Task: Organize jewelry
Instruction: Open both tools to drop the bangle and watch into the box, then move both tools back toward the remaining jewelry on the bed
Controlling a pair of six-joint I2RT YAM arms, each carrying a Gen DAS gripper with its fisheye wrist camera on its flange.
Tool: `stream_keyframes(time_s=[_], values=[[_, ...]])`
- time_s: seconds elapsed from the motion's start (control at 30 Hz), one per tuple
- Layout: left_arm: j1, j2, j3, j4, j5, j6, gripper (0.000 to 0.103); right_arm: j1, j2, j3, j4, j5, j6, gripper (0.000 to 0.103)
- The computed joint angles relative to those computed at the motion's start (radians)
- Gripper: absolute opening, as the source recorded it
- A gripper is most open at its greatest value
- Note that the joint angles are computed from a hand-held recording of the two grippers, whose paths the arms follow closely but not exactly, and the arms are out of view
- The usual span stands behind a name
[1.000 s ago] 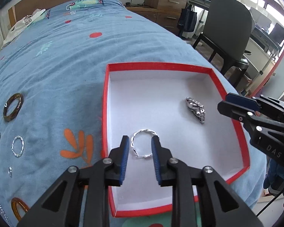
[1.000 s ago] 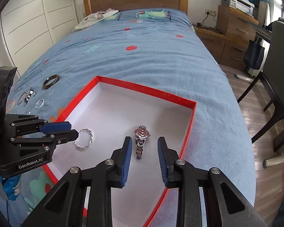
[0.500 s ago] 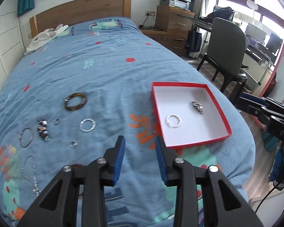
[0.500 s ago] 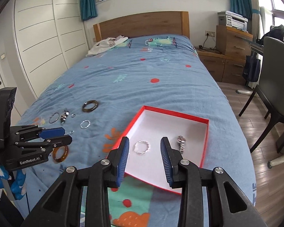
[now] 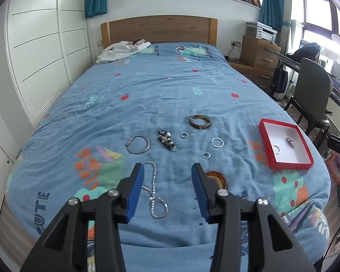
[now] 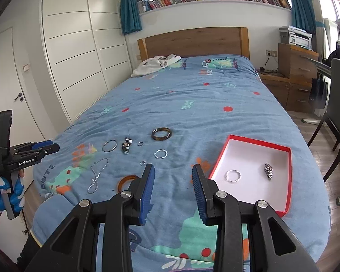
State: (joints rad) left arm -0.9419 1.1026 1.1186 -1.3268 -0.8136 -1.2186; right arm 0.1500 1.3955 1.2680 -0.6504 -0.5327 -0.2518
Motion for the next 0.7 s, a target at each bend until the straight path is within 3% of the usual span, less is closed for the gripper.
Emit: stream_keyframes(time_s=[0.17, 0.3, 0.37, 0.7], values=[[-0.105, -0.088, -0.049, -0.160, -0.031, -0.215, 0.043, 0.064, -0.061, -0.025, -0.003, 0.041, 0.037, 0.035], [-0.101, -0.125, -0.095, -0.158, -0.021, -0.258, 0.045, 0.108, -0.075, -0.038, 0.016, 0.071, 0.068, 0.038], [-0.088, -0.148, -0.129, -0.144, -0.010, -0.266, 0.046, 0.123, -0.073, -0.051, 0.032, 0.080, 0.083, 0.038], [0.124, -0.206, -0.343, 0.134, 0.122, -0.082, 0.046, 0.229, 0.024, -0.125, 0.133, 0.133, 0.138, 0.038]])
